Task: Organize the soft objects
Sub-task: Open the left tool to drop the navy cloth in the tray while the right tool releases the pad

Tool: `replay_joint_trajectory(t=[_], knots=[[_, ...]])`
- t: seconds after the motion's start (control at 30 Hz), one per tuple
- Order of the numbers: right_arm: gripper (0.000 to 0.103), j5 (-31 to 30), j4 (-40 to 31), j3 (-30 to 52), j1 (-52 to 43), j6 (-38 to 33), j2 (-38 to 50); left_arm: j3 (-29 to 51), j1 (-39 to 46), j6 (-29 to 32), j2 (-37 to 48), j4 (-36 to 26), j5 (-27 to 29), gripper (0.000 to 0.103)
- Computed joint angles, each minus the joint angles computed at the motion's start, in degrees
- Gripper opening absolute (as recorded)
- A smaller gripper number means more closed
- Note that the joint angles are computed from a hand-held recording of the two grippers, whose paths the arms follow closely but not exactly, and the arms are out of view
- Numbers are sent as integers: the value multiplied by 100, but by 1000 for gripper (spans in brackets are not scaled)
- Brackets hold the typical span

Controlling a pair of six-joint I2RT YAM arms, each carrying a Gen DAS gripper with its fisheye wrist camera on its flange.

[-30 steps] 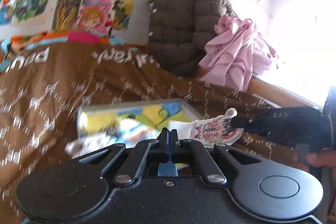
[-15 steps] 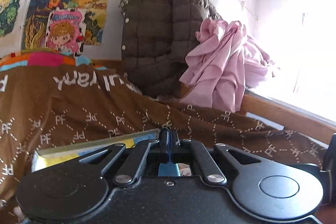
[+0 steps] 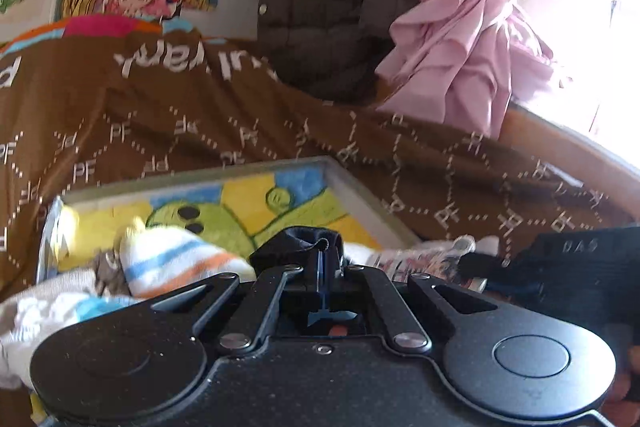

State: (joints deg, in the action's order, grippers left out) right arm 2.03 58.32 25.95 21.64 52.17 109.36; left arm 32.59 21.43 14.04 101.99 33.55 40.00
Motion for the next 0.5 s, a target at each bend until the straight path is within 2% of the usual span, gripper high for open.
replay_joint_trajectory(t=[0.07, 0.17, 0.3, 0.37, 0.43, 0.5], knots=[[19, 36, -162, -3, 7, -37, -81, -11, -18, 103, 65, -15, -84, 0], [30, 8, -453, 9, 8, -111, -224, -40, -64, 200, 113, -88, -227, 2], [48, 218, -825, 26, 197, -324, -455, -117, -81, 242, 65, -224, -445, 16], [56, 322, -928, 5, 292, -409, -587, -164, -20, 192, 23, -309, -447, 18], [65, 450, -1017, -32, 389, -531, -744, -216, 28, 118, -82, -439, -493, 25], [74, 558, -1098, -68, 456, -637, -901, -258, 96, 46, -245, -614, -501, 37]])
